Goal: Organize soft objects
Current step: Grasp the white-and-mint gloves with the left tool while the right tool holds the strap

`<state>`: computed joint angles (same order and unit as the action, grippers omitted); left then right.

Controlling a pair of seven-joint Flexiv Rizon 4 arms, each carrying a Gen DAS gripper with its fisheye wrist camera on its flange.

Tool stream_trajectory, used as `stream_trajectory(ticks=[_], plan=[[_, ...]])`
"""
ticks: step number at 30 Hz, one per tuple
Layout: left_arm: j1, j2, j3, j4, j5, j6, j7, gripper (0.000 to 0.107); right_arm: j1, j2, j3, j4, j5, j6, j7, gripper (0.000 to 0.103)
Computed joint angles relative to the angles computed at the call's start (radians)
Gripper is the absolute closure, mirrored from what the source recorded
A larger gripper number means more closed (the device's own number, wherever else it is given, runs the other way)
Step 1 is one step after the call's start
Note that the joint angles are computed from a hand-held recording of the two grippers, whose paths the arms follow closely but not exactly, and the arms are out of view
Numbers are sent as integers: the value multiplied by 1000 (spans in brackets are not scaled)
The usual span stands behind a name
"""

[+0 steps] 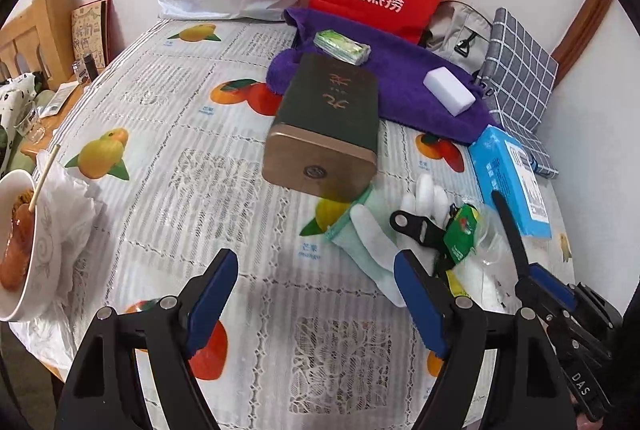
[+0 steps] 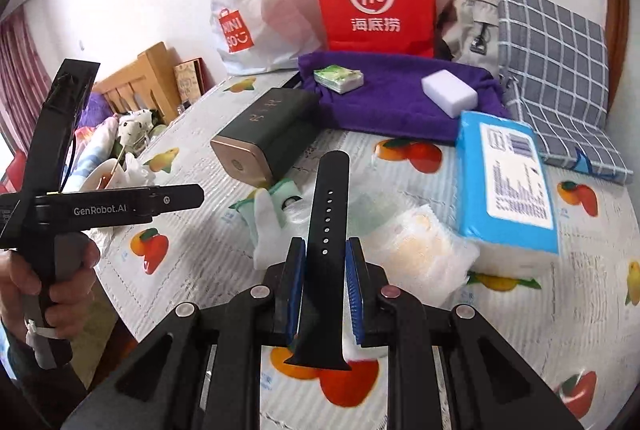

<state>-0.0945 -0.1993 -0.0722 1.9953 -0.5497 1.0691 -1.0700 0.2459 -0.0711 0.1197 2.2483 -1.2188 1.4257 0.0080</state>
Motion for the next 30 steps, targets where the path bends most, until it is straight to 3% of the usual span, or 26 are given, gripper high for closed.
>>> stream_trajectory(ticks=[10,13,16,20,22,24,26,27,28,30], plan=[[-19,-11,4,-12,79,-17,-64,27,-58,82,15,129,31,-4,38,83],[-22,-16,4,-14,94,-17,-73,27,-64,117,40,178,130,-51,-22,82],[-23,-24,1,-20,103,-24,-83,27,-66,115,49,214,245,-33,-97,81],[-28,-28,0,-23,123,-29,-90,27,-98,100,34,235,151,25,-29,78],[-29,-31,0,-26,131,-32,-94,27,-126,91,14,228,35,65,54,62],[-29,-33,1,-30,139,-36,-98,27,-127,78,12,209,1,43,70,58],[-29,-36,2,-33,145,-39,-102,27,-115,61,14,193,14,10,48,59],[-28,-38,2,-35,148,-41,-104,27,-104,48,17,185,42,-8,20,67],[-28,-41,4,-38,152,-42,-108,27,-97,42,13,177,23,-29,27,83],[-26,-46,5,-42,158,-44,-115,27,-96,37,-3,168,-42,-24,60,83]])
